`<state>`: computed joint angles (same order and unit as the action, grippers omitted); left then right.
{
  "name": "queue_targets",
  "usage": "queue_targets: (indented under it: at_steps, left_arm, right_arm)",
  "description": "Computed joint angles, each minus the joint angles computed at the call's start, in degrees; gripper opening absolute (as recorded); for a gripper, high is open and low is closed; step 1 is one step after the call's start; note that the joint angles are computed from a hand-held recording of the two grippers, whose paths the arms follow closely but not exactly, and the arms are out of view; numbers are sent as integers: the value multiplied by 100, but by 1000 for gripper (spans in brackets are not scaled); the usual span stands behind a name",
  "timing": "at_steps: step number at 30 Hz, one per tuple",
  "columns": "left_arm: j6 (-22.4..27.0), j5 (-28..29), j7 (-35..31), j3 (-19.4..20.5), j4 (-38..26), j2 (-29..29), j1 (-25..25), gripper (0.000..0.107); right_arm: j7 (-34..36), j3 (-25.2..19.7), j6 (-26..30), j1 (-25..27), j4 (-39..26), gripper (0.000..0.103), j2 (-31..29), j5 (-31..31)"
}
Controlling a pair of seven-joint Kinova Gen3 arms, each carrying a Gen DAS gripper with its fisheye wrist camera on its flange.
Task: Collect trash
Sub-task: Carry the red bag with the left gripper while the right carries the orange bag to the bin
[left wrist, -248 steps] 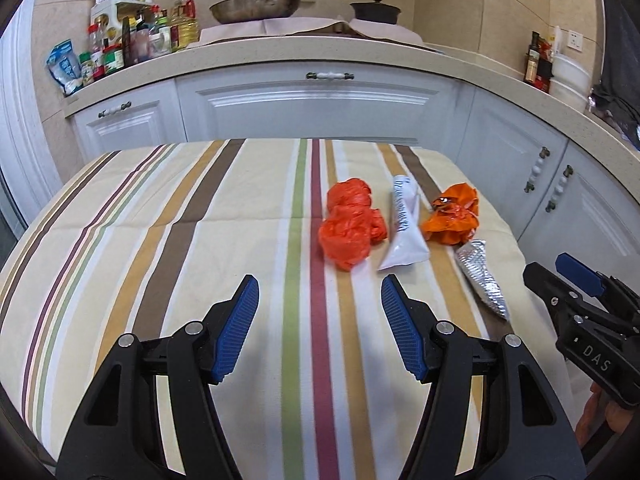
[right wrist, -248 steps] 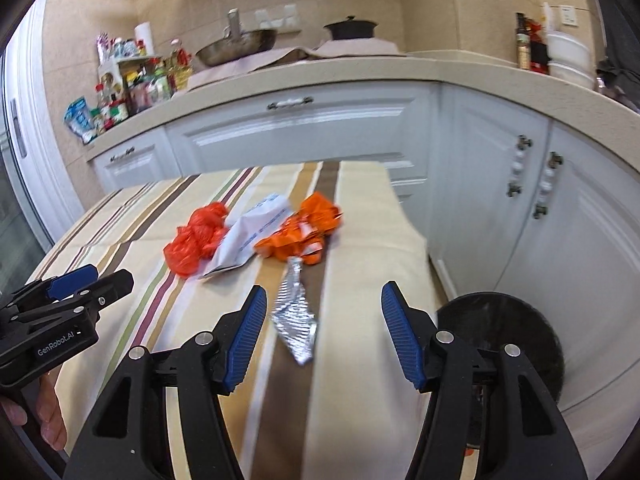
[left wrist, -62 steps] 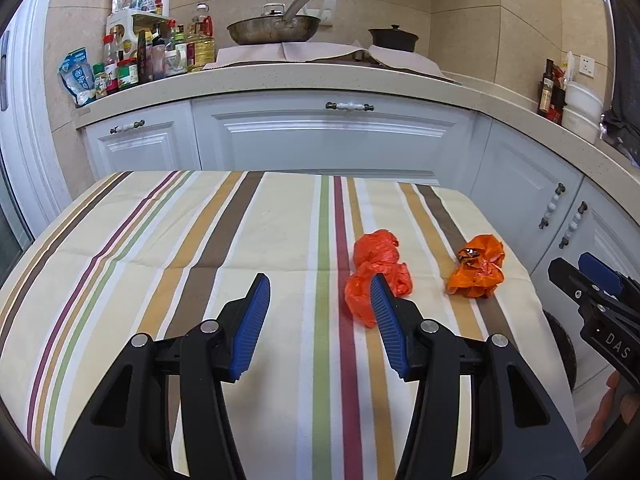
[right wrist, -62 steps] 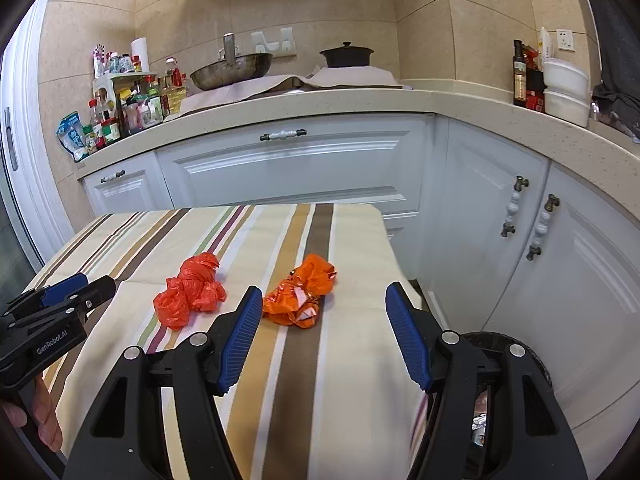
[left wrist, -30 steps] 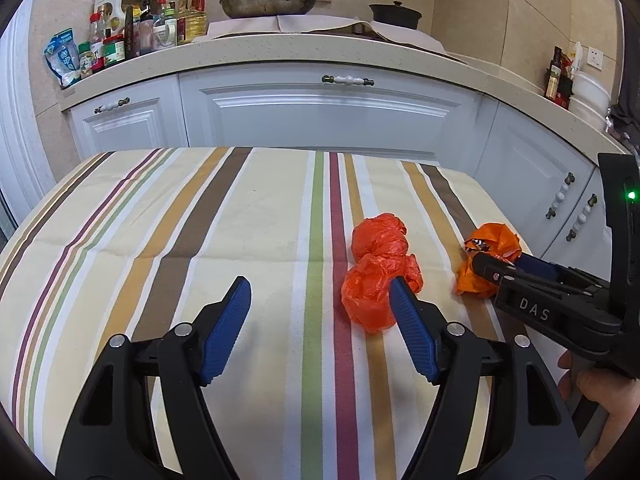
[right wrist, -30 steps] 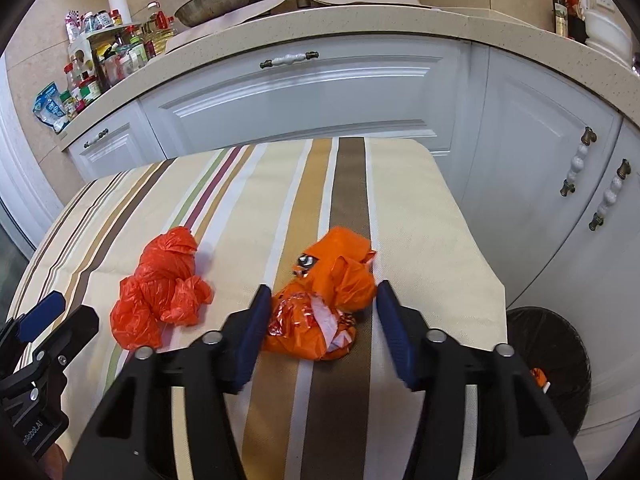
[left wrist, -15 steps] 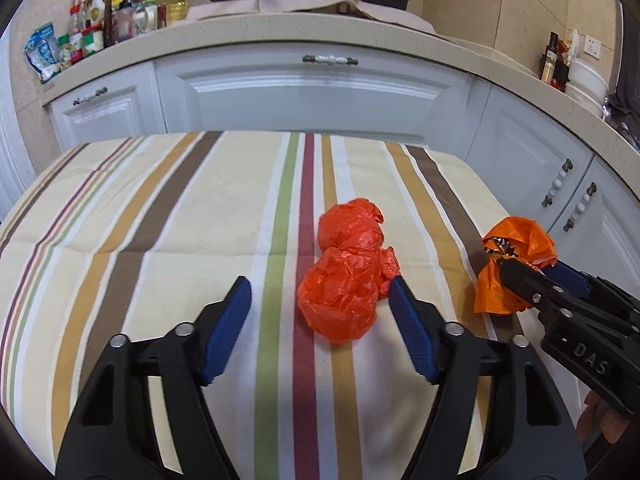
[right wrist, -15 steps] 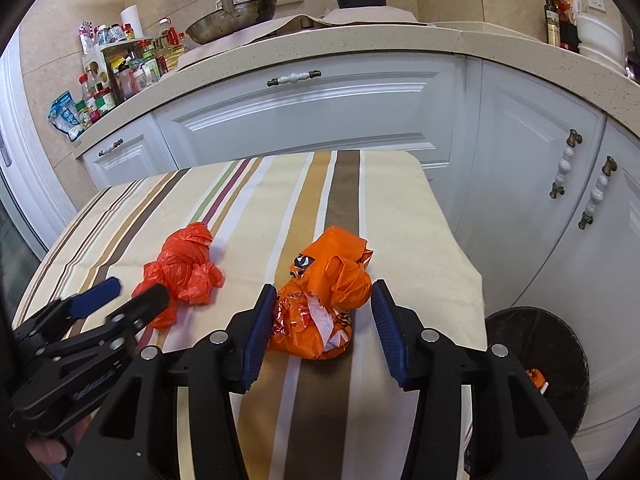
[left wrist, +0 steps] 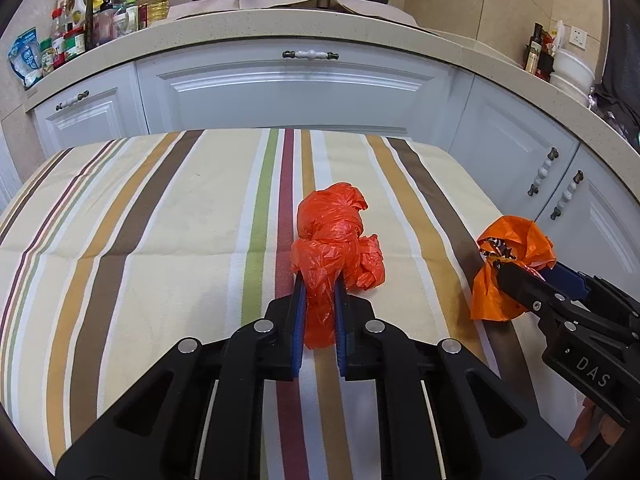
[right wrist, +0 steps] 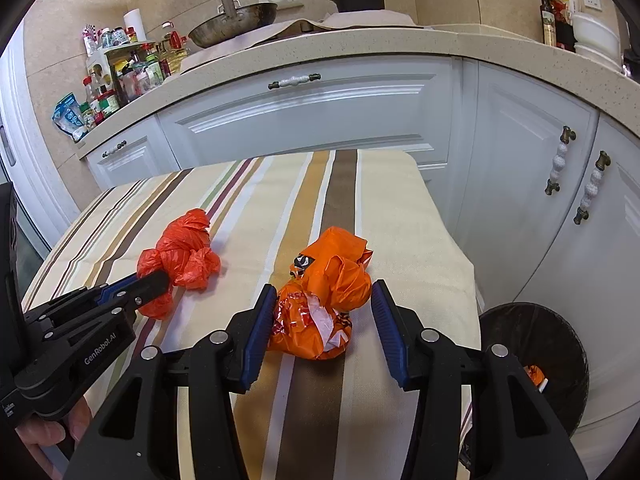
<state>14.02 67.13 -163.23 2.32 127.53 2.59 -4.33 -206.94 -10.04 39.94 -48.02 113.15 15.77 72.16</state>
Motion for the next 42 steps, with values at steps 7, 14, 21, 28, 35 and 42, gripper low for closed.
queue_targets:
  at_steps: [7, 14, 21, 28, 35, 42]
  left_arm:
    - [181, 203, -268, -207, 141, -252, -45, 11]
    - [418, 198, -357, -546, 333, -620, -51, 11]
    - [699, 52, -372, -910, 539, -1058, -63, 11]
    - [956, -207, -295, -1252, 684, -1490, -9, 11]
    - [1139, -485, -89, -1433, 769, -1820, 184, 11]
    - [1028, -716, 303, -1308, 833, -2039, 643, 11]
  right_arm:
    - [-184, -82, 230, -137, 65, 49, -43, 159]
    - [-287, -235, 575, -318, 55, 49, -71, 257]
    - [-329, -389, 975, -555, 50, 49, -149, 218]
    - [-375, -549, 1448, -772, 106, 49, -275, 102]
    - [-496, -718, 2000, -966, 227, 49, -398, -95]
    - [-811, -894, 2511, -1078, 524, 49, -622, -375]
